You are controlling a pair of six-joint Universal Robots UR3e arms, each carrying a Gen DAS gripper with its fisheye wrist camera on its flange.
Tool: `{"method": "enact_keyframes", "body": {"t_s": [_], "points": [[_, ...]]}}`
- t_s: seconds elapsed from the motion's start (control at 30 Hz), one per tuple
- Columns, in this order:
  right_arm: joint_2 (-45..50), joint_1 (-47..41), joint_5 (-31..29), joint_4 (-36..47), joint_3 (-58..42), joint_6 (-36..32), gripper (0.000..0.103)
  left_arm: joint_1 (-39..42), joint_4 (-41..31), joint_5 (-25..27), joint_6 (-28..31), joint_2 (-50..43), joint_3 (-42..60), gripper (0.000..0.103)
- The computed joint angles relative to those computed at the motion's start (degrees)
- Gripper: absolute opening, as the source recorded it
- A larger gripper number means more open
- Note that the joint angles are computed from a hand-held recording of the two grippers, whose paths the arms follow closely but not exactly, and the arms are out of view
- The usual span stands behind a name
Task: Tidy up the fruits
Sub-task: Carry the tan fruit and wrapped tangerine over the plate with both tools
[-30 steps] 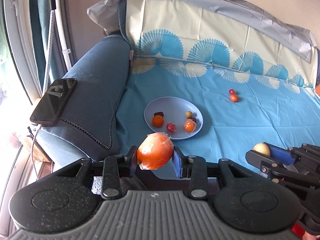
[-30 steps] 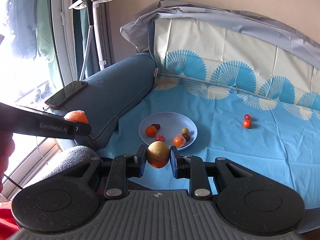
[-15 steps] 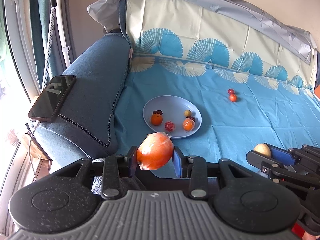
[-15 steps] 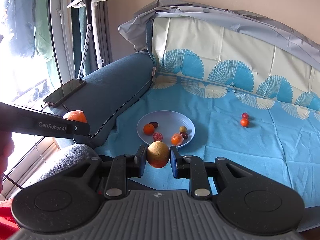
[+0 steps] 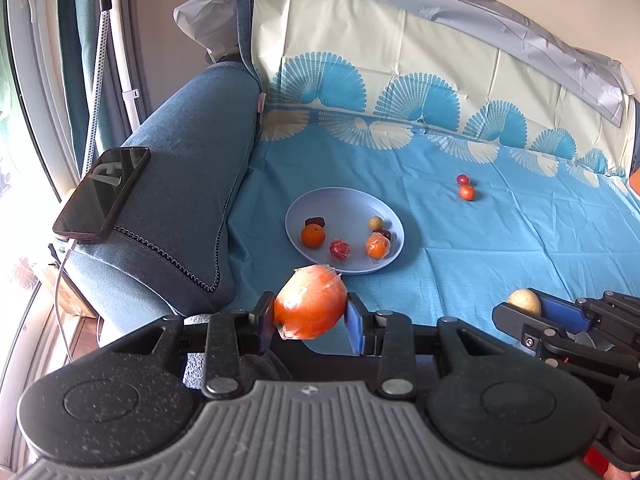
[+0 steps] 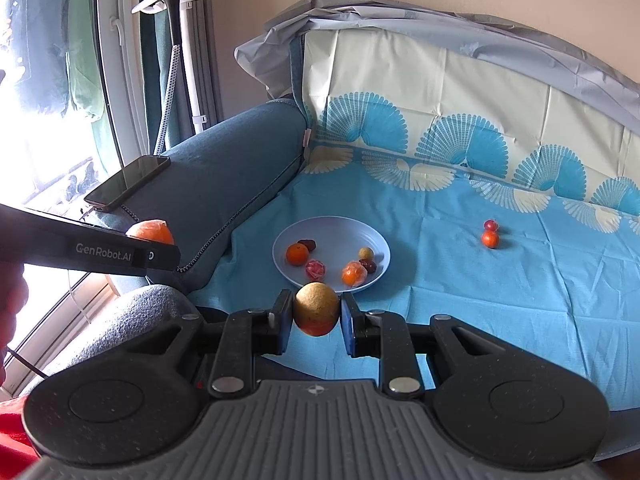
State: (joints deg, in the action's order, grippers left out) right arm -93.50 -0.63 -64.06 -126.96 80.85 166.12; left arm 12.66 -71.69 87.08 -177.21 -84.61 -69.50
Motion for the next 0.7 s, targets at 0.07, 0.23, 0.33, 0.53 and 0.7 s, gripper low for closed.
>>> {"method": "enact_keyframes", "body": {"t_s": [0.07,0.23,0.33,0.53,0.7], "points": [[0.44,0.19,-0.19,0.18,-0.35,0.05,0.026,0.19,-0.08,-0.19,0.16,-0.14,-0.08,0.040],[1.64,0.77,-0.74,0.55,-1.30,0.18,0.026,0.67,-0.60,-0.51,0.54,-1.31,0.82,0.040],[2.44,1.13,-1.02,0.91,-1.92,0.00,0.026,0.86,-0.92,-0.62,0.85,-2.64,2.04,0.040],[5.12,1.59,-1.75,1.23,-3.80,0.21,0.026,1.43,-1.69,-1.14,1.06,-7.01,6.33,0.040],[10.62,2.77,-3.04,0.76,-8.36,1.53,0.026,1.02,-1.94,-1.57,1.81,-12.99,12.53,0.040]]}}
